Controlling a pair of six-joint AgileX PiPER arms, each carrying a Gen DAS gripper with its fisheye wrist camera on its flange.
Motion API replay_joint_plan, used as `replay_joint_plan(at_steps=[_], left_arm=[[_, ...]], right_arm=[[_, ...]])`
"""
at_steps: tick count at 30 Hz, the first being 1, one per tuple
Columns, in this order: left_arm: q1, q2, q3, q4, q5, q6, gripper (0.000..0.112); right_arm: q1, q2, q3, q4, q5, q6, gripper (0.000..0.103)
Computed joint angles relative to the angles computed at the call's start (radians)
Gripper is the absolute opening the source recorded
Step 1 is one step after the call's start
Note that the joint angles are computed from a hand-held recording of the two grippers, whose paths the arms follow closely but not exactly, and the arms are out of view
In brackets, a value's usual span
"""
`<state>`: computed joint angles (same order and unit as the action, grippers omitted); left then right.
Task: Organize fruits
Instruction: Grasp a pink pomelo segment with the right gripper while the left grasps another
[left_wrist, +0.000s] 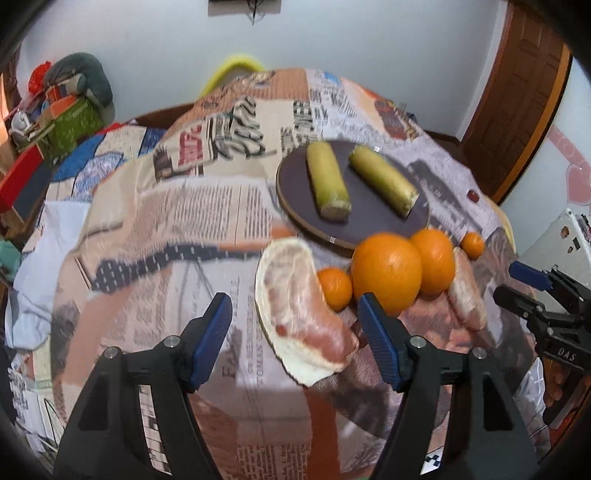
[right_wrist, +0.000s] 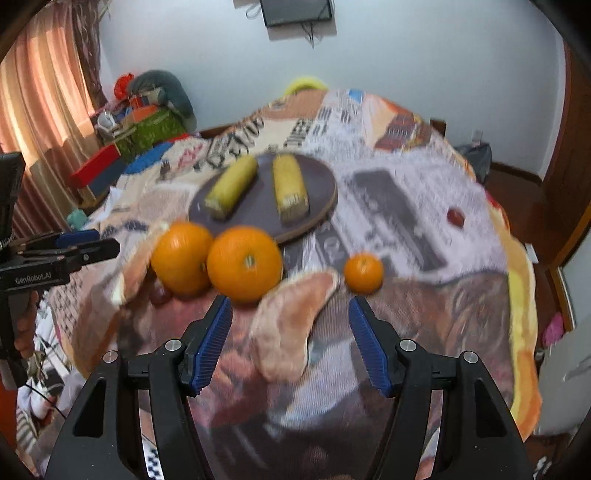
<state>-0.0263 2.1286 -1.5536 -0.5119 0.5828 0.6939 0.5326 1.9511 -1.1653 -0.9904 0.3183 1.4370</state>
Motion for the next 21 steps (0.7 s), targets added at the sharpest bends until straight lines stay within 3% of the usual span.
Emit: replay_joint_plan(at_steps=[5,11,15,21], left_arm=[[-0.002,0.045,-0.004,0.013,-0.004,-0.047,0.070],[0.001,0.080,-0.037,-0.009,0.008,-0.039,0.070],[0.003,0.064,-0.015,0.047,-0.052,-0.071,0.070],[0.058,0.096,-0.078,0.036,0.040,-0.073,0.071]], right_arm=[[-0.011,0.030,0.017,0.042,-0.041,-0.008,0.062],[-0.022,0.090,-0.042,0.169,-0.040,-0.142,0.062],[-0.007,0.108,-0.063,0.123,-0.012,-0.115,0.062],[-0.030,0.077,-0.005,0.065,-0.058,-0.064,0.059]])
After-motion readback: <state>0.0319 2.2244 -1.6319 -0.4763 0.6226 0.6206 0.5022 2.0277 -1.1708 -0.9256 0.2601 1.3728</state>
